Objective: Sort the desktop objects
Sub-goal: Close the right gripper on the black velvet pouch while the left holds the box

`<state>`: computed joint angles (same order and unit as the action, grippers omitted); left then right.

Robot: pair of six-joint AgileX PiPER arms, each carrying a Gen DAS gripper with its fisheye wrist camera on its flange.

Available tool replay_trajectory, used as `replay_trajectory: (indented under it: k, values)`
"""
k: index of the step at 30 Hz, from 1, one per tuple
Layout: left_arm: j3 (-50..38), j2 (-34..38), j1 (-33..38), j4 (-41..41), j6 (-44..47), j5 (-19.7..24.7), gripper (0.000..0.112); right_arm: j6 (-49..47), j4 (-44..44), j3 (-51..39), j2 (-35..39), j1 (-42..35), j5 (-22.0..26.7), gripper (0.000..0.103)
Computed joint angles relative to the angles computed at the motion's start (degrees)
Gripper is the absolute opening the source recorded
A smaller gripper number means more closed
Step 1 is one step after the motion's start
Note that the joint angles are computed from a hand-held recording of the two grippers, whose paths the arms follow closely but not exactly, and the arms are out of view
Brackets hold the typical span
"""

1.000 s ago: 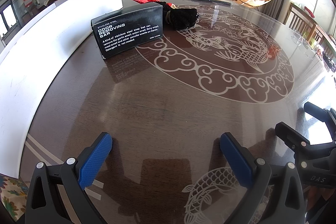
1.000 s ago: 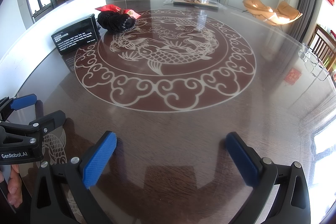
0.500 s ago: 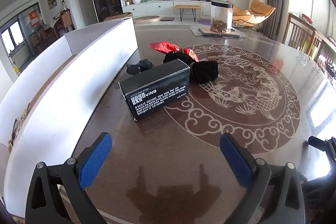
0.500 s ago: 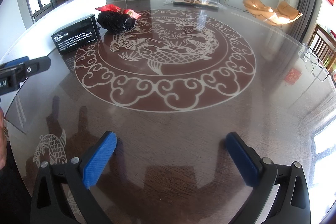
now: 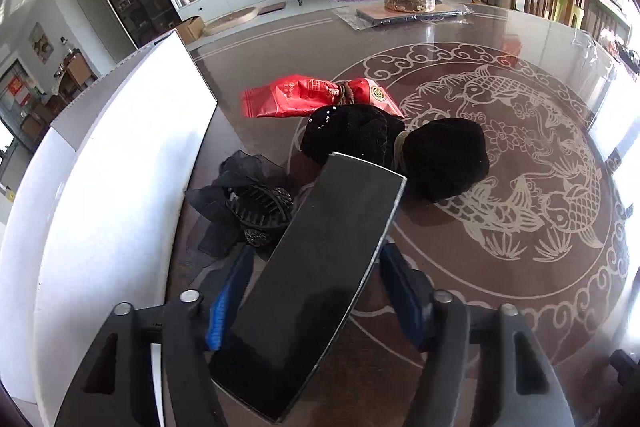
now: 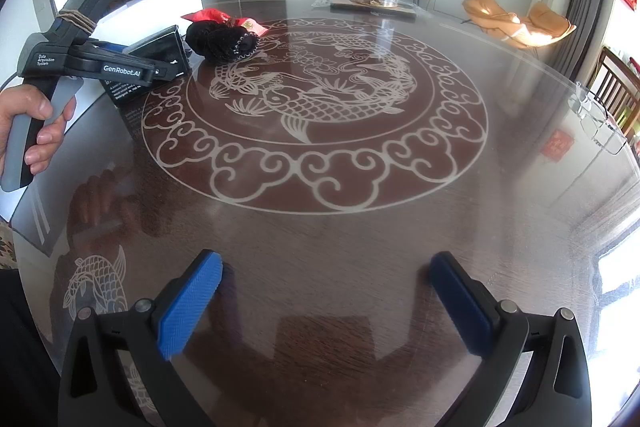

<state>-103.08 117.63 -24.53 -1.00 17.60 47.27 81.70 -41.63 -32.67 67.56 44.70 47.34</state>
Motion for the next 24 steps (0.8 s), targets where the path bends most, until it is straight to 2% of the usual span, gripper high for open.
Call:
replay_trajectory:
  k: [1,5,9,12,13,16,19,22,24]
  values:
    - [-0.32,-0.06,1.15,-3.18,-0.12,1.35,0.033,0.0,0.0,0.0,0.0,0.0,0.0,0.103]
    - [10.59,-7.22,4.72,-9.83,-3.1,-1.36,0.033,0.03,-0.01,0.01,-0.01,0.03,0.02,0.103]
    - [25.97,-16.81,10.66,-24.87,5.51,-2.83,0.033,0.03,-0.01,0.01,0.01,0.02,0.0,0.103]
    - [34.89,-22.37,13.3,-31.45,11.71,-5.85,0.033,0.06,-0.02,-0.02,0.04,-0.06,-0.04,0.103]
    - [35.53,-22.9,13.96,-32.17,11.64,-5.56,0.033,-1.26,0.34,-0.27,0.1,-1.63,-1.61,0.103]
    - [35.5,-22.23,15.21,-35.65,13.11,-5.0,0.033,-16.33,5.54,-4.26,4.18,-12.33,-14.45,0.103]
    - [35.85,-21.94,16.09,-37.71,14.38,-4.61,0.034,-31.6,8.62,-16.3,14.02,-19.68,-19.17,0.103]
    - [36.25,-22.32,15.36,-36.53,13.92,-5.7,0.034,-48.79,19.67,-31.92,27.32,-24.75,-21.14,0.103]
    - [37.0,-23.2,14.24,-34.34,12.77,-7.19,0.034,-60.25,29.05,-43.37,35.8,-26.94,-16.8,0.103]
